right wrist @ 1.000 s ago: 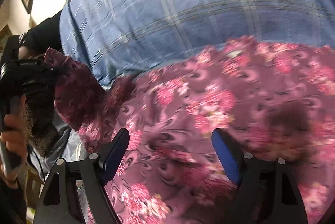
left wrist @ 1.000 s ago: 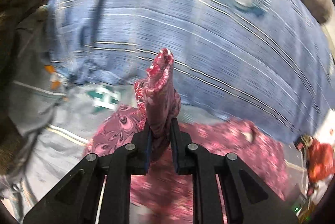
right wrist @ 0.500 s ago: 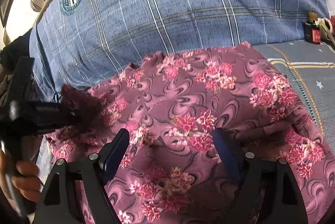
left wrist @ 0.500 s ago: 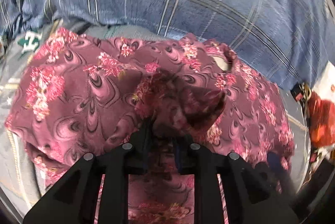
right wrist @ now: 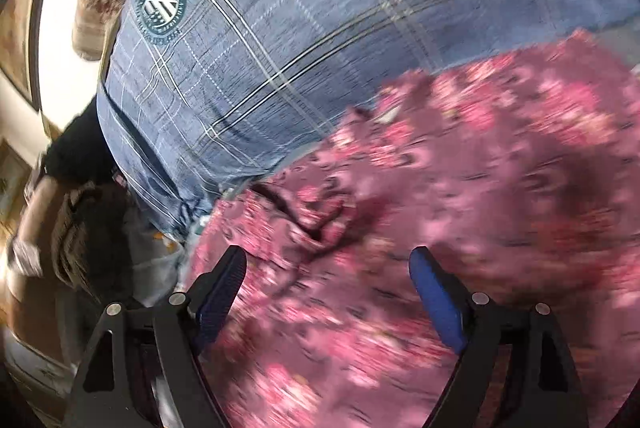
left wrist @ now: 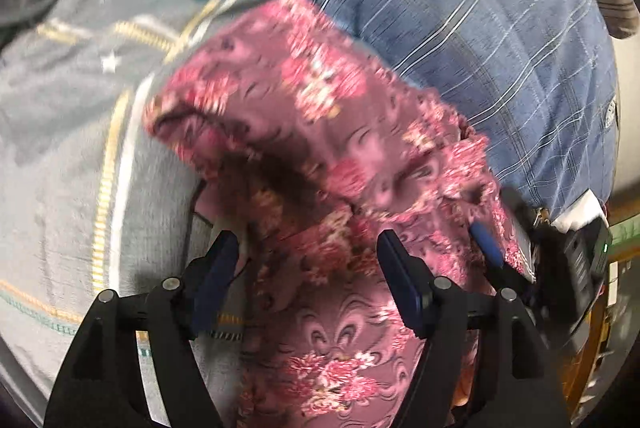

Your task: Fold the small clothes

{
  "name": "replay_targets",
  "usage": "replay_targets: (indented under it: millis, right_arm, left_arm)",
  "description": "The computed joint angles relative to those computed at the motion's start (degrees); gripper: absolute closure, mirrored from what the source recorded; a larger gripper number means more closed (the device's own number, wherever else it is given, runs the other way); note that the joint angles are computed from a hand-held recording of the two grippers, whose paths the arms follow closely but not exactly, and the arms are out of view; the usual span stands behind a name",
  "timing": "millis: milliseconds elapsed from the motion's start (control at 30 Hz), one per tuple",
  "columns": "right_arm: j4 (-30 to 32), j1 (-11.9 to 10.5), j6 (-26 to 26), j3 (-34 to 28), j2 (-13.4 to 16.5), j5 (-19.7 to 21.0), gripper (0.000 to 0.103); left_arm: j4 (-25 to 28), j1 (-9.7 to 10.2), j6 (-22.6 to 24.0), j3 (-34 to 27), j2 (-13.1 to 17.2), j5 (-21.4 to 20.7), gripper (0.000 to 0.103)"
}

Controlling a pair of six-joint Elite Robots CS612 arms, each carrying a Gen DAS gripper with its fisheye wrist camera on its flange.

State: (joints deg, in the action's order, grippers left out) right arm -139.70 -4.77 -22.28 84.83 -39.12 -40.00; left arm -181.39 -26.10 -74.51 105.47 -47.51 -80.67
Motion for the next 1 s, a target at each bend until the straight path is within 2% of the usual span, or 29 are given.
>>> replay_targets:
  millis: [133,233,300,367,400,433,500,533,600,667,700,733,767,800,833,900,967,1000]
  right_arm:
    - [3.4,1.4,5.5,-0.9,0.8,1.2,0.017]
    - [1.7,2.7,7.6,-0.5,0.2,-2.4,0.017]
    - [-0.7,3.8,5.6,0.0,-0.5,-7.6,0.019]
    - [-0.8,3.8,1.4,0.2,-0.7,-7.0,0.064]
    - [1.0,3.6,-1.3,-0.2,-0.9,-6.8,0.092]
    - [0.8,3.0,-1.8,-0.1,-1.1,-5.6,0.094]
    - [-1.8,1.2,-2.0,0.6,-1.5,-2.7,0.095]
    - [-3.8,0.5,-1.4,0.8,-1.6,-2.5,0.095]
    - [-8.9,-1.1,2.8,0.6,-1.1,-5.1,0.095]
    - [-8.0,-2.4,6.2,-1.1,-0.1,-8.8,0.091]
    - [-7.8,-3.3,9.7,-1.7,0.3,-10.6,0.087]
    - [-7.8,-4.1,12.0,-1.7,0.5,-10.1,0.084]
    - [-8.3,-4.9,14.1,-1.3,0.6,-8.4,0.08]
    - [-10.2,-5.7,16.7,-0.3,0.5,-6.4,0.066]
    - [-11.9,-6.3,18.6,0.4,0.4,-4.8,0.046]
    - [-14.2,-6.8,21.4,1.6,0.3,-1.4,0.031]
    - [-12.7,-6.3,20.8,1.7,0.1,-0.2,0.031]
    - [-11.4,-5.3,20.3,1.5,-0.1,-1.3,0.03]
  left_arm:
    - [0.3,-0.78,0.9,-0.5,0.2,2.2,0.032]
    - [0.0,-1.04,1.6,-0.6,0.5,2.8,0.032]
    - [-1.0,-1.08,1.5,-0.5,0.6,2.7,0.032]
    - [-2.4,-0.6,1.6,0.7,0.4,1.8,0.032]
    - [-2.7,-0.48,1.7,0.8,0.4,1.4,0.032]
    - [-3.0,-0.44,1.6,1.0,0.3,1.1,0.032]
    - [-3.3,-0.39,1.9,1.2,0.2,0.6,0.032]
    - [-3.3,-0.47,2.0,1.2,0.1,0.6,0.032]
    - [-3.3,-0.51,2.4,0.8,0.3,0.3,0.032]
    - [-1.2,-0.76,2.5,0.1,0.3,1.0,0.032]
    - [-0.3,-0.91,2.8,-0.1,0.2,1.4,0.032]
    - [-0.3,-0.95,3.1,-0.2,0.2,1.2,0.032]
    - [-0.5,-0.95,2.9,-0.2,0.2,0.6,0.032]
    - [-0.7,-0.98,2.8,-0.1,0.2,0.5,0.032]
    - [-0.7,-1.15,2.9,-0.2,0.0,0.9,0.032]
    - [1.0,-1.47,3.2,-0.5,-0.3,2.1,0.032]
    - [1.6,-1.66,3.5,-0.7,-0.4,2.4,0.032]
    - [2.1,-1.72,3.5,-0.8,-0.5,2.5,0.032]
